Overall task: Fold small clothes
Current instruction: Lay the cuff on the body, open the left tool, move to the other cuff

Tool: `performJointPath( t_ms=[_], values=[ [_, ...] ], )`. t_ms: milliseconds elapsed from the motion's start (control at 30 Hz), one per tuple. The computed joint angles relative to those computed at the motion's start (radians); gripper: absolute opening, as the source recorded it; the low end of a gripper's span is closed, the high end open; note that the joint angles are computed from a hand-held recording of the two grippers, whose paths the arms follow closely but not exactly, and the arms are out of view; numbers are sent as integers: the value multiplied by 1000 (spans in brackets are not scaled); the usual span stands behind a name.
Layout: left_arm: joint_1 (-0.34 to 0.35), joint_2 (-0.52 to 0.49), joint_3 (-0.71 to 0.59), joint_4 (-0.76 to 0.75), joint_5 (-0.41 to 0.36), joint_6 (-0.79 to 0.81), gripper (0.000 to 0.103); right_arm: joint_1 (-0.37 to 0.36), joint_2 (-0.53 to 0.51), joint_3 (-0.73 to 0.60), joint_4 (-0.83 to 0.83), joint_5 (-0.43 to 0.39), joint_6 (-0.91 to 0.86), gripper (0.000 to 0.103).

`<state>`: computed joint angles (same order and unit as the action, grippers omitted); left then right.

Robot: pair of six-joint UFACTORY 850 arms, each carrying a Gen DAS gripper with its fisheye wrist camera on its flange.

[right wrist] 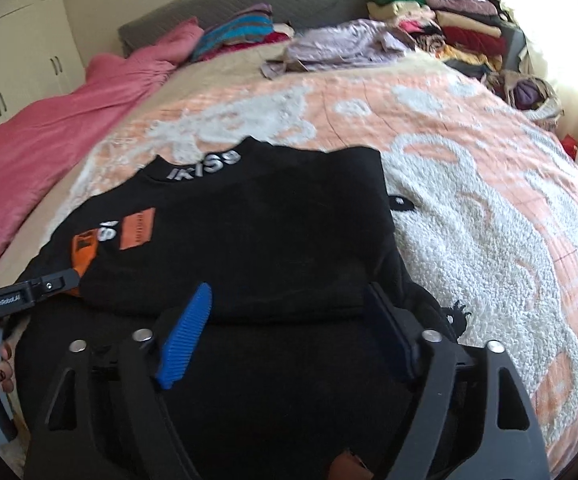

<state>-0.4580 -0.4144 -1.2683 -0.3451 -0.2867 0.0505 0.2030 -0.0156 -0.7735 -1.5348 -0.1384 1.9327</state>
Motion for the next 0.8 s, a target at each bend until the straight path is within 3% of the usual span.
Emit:
performJointPath(
  t_ms=[33, 167, 267, 500, 800],
  values=[
    [0, 15, 12, 5, 10, -12, 75, 7, 11, 6, -61, -5, 59, 90],
    [5, 74, 65, 84, 50, -96, 85, 32, 39, 13, -193, -11, 182, 95],
    [15, 109, 95, 185, 67, -221, 93, 50, 41, 4, -176, -22, 162, 97],
    [65, 203, 185, 380, 101, -464, 93, 97, 24, -43, -219, -23, 180, 98],
    [134, 296, 279, 546, 116, -672, 93, 152, -13, -113, -420, 6, 343, 98]
  ],
)
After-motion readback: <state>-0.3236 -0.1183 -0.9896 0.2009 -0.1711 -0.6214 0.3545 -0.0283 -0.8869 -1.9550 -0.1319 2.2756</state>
